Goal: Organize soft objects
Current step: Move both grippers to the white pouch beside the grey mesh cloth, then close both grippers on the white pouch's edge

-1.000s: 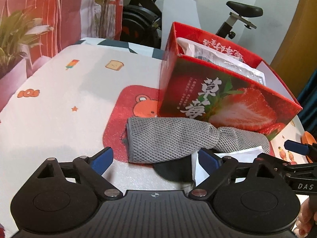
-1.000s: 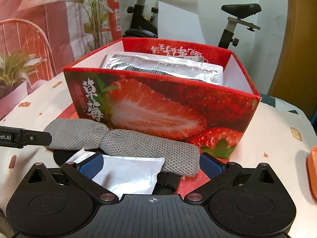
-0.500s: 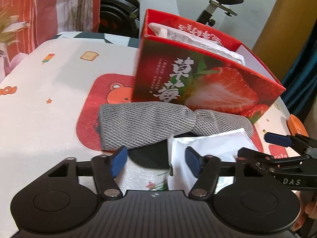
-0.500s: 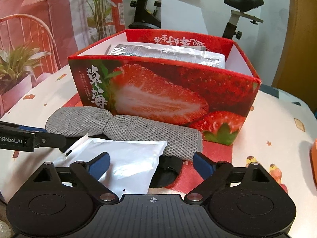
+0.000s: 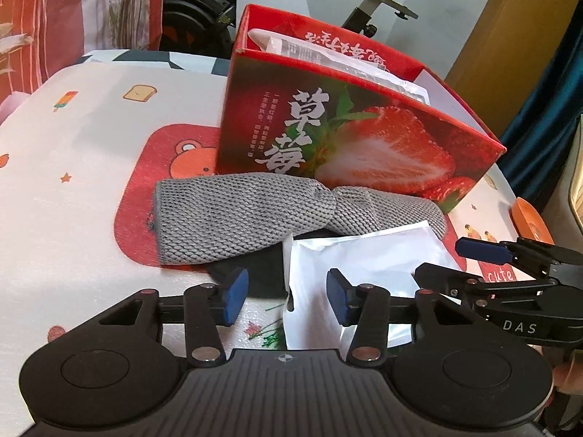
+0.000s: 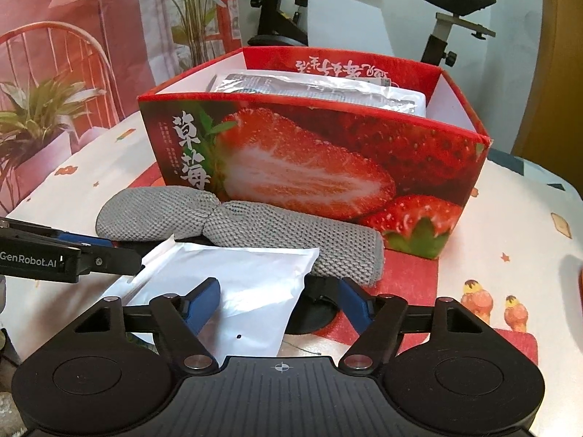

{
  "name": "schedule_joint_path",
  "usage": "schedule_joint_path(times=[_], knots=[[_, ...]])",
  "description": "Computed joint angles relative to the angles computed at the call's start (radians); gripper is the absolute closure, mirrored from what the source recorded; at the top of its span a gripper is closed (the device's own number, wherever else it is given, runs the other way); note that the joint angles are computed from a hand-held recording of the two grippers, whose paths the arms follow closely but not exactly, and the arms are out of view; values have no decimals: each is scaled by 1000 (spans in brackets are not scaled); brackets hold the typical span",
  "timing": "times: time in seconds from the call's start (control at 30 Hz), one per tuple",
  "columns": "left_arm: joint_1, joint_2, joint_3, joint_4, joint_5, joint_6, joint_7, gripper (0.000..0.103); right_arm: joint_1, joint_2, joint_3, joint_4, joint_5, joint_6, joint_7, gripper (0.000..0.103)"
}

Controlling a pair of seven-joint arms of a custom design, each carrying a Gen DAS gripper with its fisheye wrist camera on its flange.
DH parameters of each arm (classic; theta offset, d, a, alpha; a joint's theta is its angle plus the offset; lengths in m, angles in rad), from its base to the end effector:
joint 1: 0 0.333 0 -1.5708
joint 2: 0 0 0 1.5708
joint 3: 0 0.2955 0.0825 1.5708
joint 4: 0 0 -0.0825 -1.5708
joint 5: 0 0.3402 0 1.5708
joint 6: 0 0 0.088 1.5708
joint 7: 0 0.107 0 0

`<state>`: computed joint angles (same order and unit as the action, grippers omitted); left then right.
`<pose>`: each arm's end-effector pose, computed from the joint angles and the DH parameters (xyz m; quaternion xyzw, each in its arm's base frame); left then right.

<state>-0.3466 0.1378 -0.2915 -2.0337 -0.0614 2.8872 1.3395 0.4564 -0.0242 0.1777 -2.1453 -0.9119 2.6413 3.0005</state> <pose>0.4764 -0.3402 0.4702 -0.5415 0.7625 -0.3431 0.0875 0.4168 0.3326 0.4649 -0.6236 0.6819 -0.2399 0.2976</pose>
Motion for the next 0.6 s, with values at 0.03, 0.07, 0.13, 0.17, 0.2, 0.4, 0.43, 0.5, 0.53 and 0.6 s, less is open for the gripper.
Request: schedule_joint_path(times=[0.03, 0.07, 0.13, 0.17, 0.2, 0.4, 0.43, 0.5, 0.53, 0.6], knots=[[3, 1, -4, 2, -11, -3, 12, 55, 0, 0, 0, -1, 5, 2, -4, 35], [6, 3, -9, 4, -23, -5, 24, 55, 0, -1, -1, -2, 8, 5, -6, 37], [10, 6, -16, 7, -47, -10, 45, 55, -1, 1, -2, -4, 16, 17, -14, 43], [13, 7, -20, 8, -65, -14, 60, 55, -1, 3, -2, -5, 23, 22, -20, 44], [15, 8, -23, 9, -78, -18, 70, 55, -1, 5, -3, -5, 24, 27, -23, 45], [13, 17, -23, 15, -118, -39, 86, 55, -4, 5, -8, -21, 17, 64, -9, 48], [12, 19, -22, 19, -119, -42, 85, 55, -6, 5, -9, -23, 19, 69, -7, 48], [12, 23, -23, 23, -126, -49, 89, 55, -8, 6, -10, -26, 17, 78, 2, 48], [13, 25, -24, 24, -131, -53, 92, 56, -9, 6, -10, -27, 16, 82, 5, 48], [16, 29, -27, 30, -146, -63, 101, 57, -10, 10, -10, -27, 13, 87, 11, 48]])
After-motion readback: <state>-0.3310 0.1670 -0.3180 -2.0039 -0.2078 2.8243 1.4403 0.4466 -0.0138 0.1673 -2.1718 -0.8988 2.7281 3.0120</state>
